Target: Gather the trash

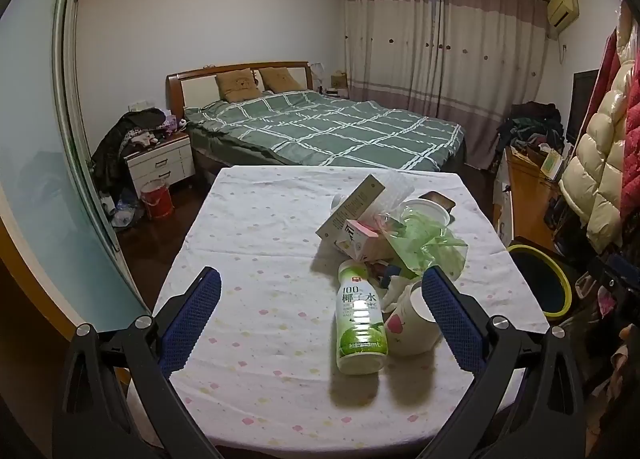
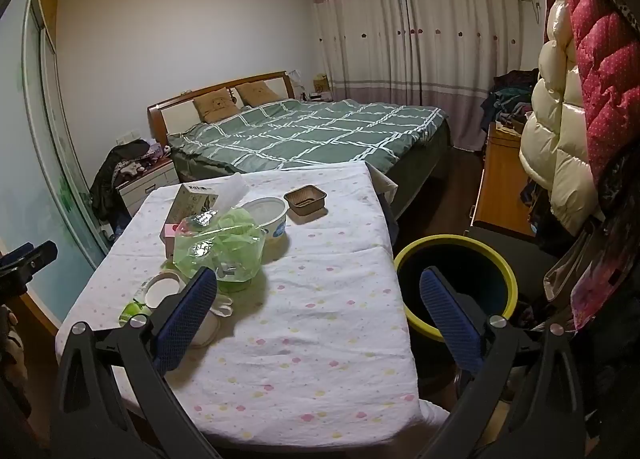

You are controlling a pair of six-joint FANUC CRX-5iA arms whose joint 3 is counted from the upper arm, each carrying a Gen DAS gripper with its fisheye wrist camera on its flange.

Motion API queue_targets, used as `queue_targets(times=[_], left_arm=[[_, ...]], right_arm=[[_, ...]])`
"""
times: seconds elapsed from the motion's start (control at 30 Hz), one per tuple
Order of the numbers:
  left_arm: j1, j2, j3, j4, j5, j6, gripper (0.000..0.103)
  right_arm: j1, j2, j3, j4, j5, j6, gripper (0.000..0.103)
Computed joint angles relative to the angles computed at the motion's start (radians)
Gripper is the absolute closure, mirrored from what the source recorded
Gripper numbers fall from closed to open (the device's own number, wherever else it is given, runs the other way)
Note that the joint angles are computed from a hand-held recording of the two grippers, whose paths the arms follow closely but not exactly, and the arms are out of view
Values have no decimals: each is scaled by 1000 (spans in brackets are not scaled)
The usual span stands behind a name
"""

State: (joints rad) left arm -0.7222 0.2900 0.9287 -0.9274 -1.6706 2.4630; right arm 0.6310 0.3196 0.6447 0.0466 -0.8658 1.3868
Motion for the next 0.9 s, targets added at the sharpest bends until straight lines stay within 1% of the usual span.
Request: queue_targets(times=[0.9], left_arm=[[6,7,-2,21,2,-1,4]], right_arm=[[1,1,-3,-8,12,-9,6]])
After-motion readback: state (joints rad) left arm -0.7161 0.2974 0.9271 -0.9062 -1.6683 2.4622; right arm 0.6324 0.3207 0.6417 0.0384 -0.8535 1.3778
